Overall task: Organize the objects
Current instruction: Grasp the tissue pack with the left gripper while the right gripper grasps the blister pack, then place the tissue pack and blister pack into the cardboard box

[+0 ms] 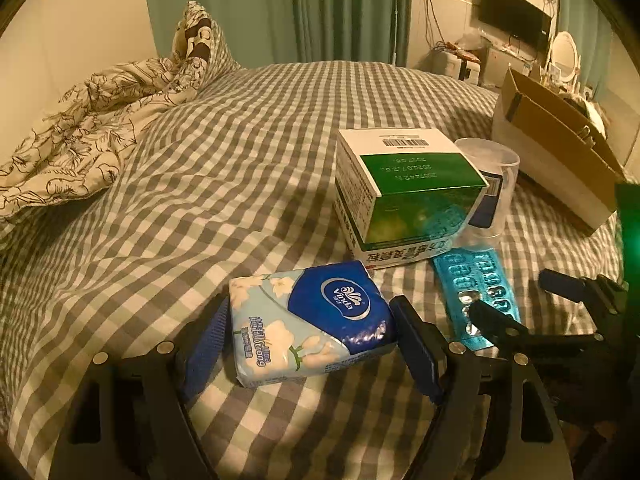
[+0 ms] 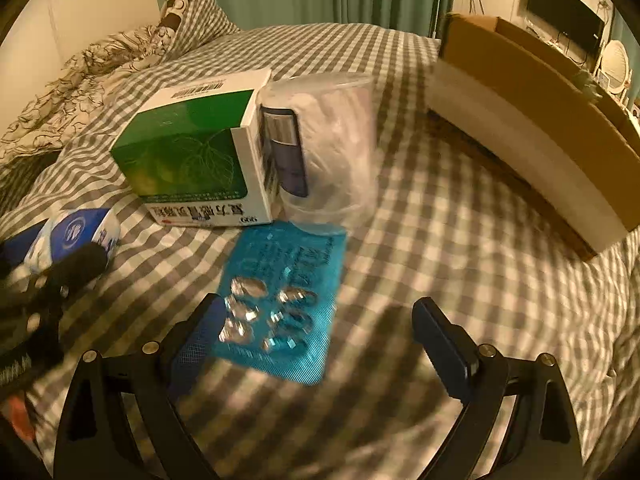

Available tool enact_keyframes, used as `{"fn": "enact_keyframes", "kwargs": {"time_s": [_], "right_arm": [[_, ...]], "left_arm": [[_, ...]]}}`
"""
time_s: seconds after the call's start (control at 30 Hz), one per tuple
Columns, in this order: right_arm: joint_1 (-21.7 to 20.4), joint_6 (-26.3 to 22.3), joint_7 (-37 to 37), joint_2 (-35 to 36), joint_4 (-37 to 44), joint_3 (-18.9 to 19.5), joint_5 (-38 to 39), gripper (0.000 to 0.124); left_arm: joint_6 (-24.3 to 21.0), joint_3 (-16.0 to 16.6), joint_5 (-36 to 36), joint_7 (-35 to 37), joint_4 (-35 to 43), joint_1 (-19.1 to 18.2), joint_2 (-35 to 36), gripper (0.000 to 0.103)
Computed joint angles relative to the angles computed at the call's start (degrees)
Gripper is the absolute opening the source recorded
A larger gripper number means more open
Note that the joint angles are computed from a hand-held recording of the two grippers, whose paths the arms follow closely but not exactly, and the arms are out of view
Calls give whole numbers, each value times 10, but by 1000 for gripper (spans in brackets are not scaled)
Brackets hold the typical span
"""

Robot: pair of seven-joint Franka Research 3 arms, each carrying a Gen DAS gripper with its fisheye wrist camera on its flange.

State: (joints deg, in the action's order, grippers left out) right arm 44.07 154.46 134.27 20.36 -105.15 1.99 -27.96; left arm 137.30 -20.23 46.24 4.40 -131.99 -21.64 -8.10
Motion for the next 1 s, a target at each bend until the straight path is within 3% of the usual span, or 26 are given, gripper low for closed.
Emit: {"fn": "enact_keyframes", "kwargs": {"time_s": [0.27, 0.33, 0.4, 0.47, 0.73, 0.87, 1.0], "right_arm": [[19, -16, -36, 52, 53, -6, 16, 95], [23, -9, -32, 50, 47, -11, 13, 89], [26, -2, -28, 43, 37, -16, 7, 72], [26, 2, -29, 33, 26, -16, 3, 71], [18, 43, 28, -78, -87, -17, -81, 71], [-10, 47, 44, -140, -142, 3, -115, 71], [-44, 59, 66, -199, -184, 21, -138, 71]], "left_arm": [[18, 3, 5, -17, -13, 10, -13, 81], [12, 0, 7, -15, -9, 9, -9, 81], [10, -1, 7, -15, -7, 9, -7, 81], [13, 0, 7, -15, -8, 8, -7, 81], [3, -7, -5, 15, 14, -4, 2, 81], [-21, -14, -4, 41, 47, -19, 14, 81], [-13, -15, -8, 55, 69, -30, 9, 81]]}}
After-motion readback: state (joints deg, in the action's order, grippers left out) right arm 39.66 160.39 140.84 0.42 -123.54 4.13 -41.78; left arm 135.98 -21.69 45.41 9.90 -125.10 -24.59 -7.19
